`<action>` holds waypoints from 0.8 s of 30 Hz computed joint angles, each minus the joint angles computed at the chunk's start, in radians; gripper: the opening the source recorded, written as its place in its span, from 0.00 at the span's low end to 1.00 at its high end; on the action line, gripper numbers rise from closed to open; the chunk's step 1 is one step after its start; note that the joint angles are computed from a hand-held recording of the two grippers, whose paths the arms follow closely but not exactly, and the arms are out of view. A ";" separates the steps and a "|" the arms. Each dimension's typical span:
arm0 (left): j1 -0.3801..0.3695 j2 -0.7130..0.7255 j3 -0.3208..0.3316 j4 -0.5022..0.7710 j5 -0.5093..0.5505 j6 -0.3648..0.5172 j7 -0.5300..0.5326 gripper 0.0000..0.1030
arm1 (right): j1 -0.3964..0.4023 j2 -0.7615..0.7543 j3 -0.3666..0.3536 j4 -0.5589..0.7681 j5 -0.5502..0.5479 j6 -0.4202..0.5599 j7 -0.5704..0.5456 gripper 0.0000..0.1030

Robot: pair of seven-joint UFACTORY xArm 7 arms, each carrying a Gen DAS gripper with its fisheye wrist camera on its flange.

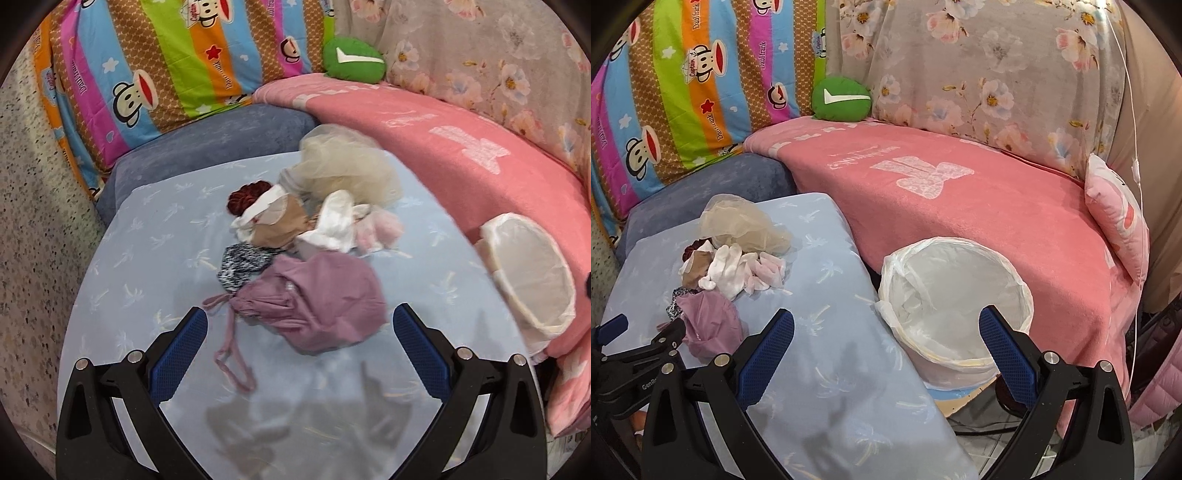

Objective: Collect trash
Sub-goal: 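Reach the left tool to the mauve pouch and close on it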

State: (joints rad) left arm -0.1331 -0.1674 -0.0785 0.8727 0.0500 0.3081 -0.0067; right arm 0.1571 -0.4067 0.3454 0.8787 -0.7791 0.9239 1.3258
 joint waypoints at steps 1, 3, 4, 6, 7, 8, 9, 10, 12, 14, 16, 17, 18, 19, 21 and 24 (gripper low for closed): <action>0.000 0.011 0.011 0.002 -0.011 -0.006 0.017 0.94 | -0.001 0.015 0.003 0.007 -0.004 -0.007 0.005 0.94; 0.007 0.039 0.025 0.018 -0.030 0.002 0.034 0.94 | 0.001 0.042 0.002 0.021 -0.013 -0.018 0.010 0.94; 0.001 0.057 0.044 0.031 -0.083 0.012 0.074 0.94 | 0.003 0.058 0.001 0.029 -0.019 -0.026 0.013 0.94; 0.012 0.082 0.051 0.051 -0.117 0.033 0.085 0.94 | 0.010 0.090 -0.002 0.046 -0.035 -0.039 0.021 0.94; 0.014 0.095 0.057 0.061 -0.151 0.041 0.108 0.93 | 0.014 0.104 -0.005 0.054 -0.043 -0.043 0.025 0.94; 0.020 0.106 0.058 0.068 -0.168 0.044 0.116 0.93 | 0.020 0.120 -0.009 0.063 -0.051 -0.047 0.027 0.94; 0.026 0.116 0.058 0.076 -0.179 0.048 0.119 0.93 | 0.027 0.138 -0.014 0.073 -0.058 -0.053 0.027 0.94; 0.030 0.126 0.059 0.084 -0.206 0.052 0.137 0.93 | 0.035 0.157 -0.020 0.084 -0.061 -0.062 0.025 0.94; 0.038 0.146 0.058 0.102 -0.238 0.069 0.152 0.93 | 0.051 0.188 -0.035 0.103 -0.064 -0.077 0.024 0.94; 0.044 0.166 0.054 0.125 -0.290 0.092 0.181 0.93 | 0.068 0.219 -0.048 0.122 -0.066 -0.085 0.026 0.94; 0.049 0.177 0.046 0.141 -0.372 0.114 0.230 0.93 | 0.084 0.249 -0.059 0.143 -0.074 -0.083 0.024 0.94; 0.049 0.179 0.042 0.147 -0.411 0.120 0.257 0.93 | 0.093 0.261 -0.064 0.152 -0.080 -0.078 0.025 0.94; 0.047 0.177 0.035 0.152 -0.448 0.129 0.284 0.93 | 0.101 0.271 -0.070 0.161 -0.085 -0.076 0.027 0.94; 0.044 0.178 0.030 0.156 -0.474 0.133 0.309 0.93 | 0.108 0.276 -0.078 0.164 -0.087 -0.077 0.027 0.94; 0.035 0.190 0.020 0.173 -0.525 0.139 0.366 0.93 | 0.118 0.284 -0.092 0.171 -0.089 -0.082 0.027 0.94; 0.019 0.232 0.006 0.196 -0.489 0.116 0.355 0.93 | 0.128 0.297 -0.105 0.183 -0.093 -0.080 0.029 0.94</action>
